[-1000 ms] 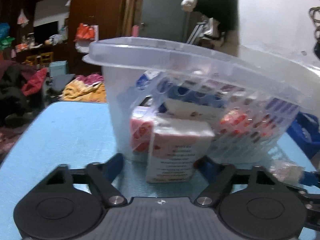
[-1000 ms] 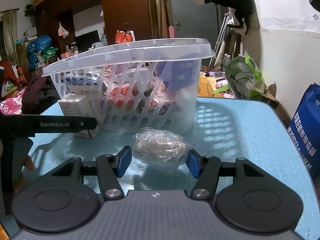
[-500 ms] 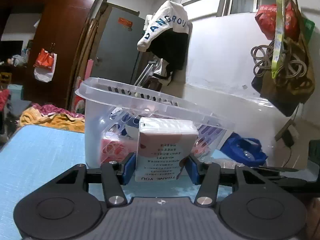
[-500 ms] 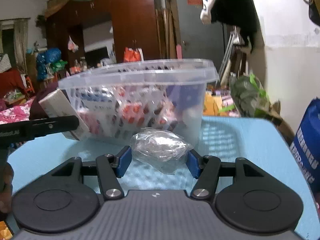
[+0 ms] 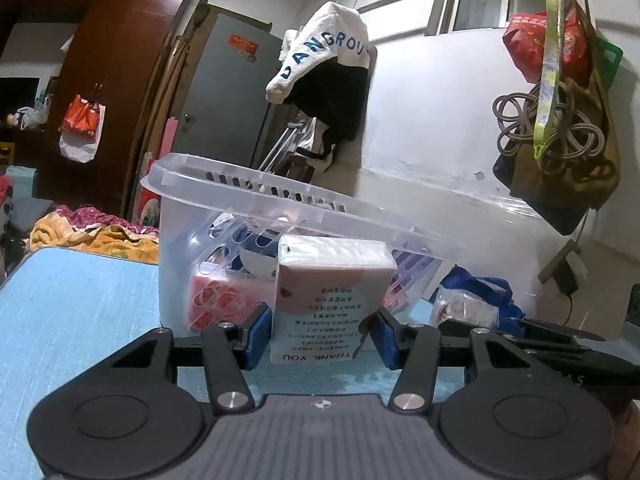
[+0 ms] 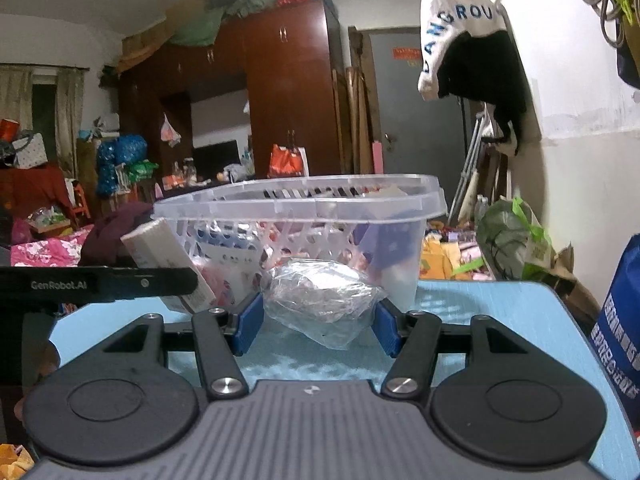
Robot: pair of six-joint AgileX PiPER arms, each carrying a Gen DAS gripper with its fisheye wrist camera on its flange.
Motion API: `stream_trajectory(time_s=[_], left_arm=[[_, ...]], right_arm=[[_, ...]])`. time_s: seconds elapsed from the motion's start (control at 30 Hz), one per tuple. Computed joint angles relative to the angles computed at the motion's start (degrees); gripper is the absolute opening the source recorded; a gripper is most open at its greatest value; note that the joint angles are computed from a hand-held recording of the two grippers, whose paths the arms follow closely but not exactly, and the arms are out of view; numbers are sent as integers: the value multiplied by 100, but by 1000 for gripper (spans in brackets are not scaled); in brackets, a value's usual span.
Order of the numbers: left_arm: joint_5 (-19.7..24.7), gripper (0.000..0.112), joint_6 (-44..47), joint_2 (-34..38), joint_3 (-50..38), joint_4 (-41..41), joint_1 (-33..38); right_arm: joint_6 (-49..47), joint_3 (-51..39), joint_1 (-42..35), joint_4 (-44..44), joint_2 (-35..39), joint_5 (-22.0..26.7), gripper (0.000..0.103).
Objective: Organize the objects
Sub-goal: 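Lift both items over the basket and release them inside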
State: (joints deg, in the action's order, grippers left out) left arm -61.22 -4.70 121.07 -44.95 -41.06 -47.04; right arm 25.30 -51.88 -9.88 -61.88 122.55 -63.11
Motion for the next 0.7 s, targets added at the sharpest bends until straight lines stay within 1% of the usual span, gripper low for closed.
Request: stream_trajectory(time_s=[0.07,0.1,0.13,0.17,0.23,0.27,0.3,0.33,0.4,0.43,0.47,0.5,0.53,0.57,0.6,0.63,0.67,0.7], left_arm=[[-133,57,-58,7,52,-24,-36],[-242,57,-196,-35,160,86,-40],[-269,57,-270,-155,303,380,11],[-248,57,-150,-314,408,492,23],[-84,57,350,-812,497,262,-3],[39,57,509,-1091,516,306,82],[311,57,747,-1396,445,312,207],[803,57,1182,-1710,223,173,376],[1511,57,1859,-1965,-261,-132,669],[2009,57,2109,-2035,-583,-262,908],[2373,57,2262,-2021,-852,-356,1100],[2697,57,2431,-1957,-1112,-495,1266],[2889,58,2475,-1873,-1277,-541,1385],[3073,67,2608,-1731,-1471,-655,1492],[3372,76,2752,-1553,-1717,-742,1633],[3585,88,2775,-1425,-1841,-741,1721],[3708,87,2889,-1320,-1920,-816,1773],[3689,86,3132,-1253,-1936,-1007,1758]], right_arm=[[-147,62,-26,57,25,-163,62],[-360,199,-38,218,18,-310,62],[-560,328,-79,340,8,-525,62],[-530,387,-138,282,-28,-631,62],[89,335,-194,-41,-325,-590,62],[324,286,-145,-87,-541,-514,62],[478,217,-34,-47,-791,-346,62],[634,90,136,44,-1040,-56,62],[1018,-405,523,129,-1350,670,62],[1341,-829,742,-6,-1402,1166,62],[1533,-1133,887,-113,-1367,1501,62],[1775,-1497,1036,-248,-1278,1865,63],[2206,-1917,1135,-613,-1114,2116,65],[2590,-2263,1180,-989,-921,2209,70],[2837,-2541,1252,-1238,-739,2343,90],[2855,-2733,1359,-1328,-588,2562,97],[2644,-2812,1484,-1203,-505,2882,98],[2254,-2787,1586,-925,-471,3175,98]])
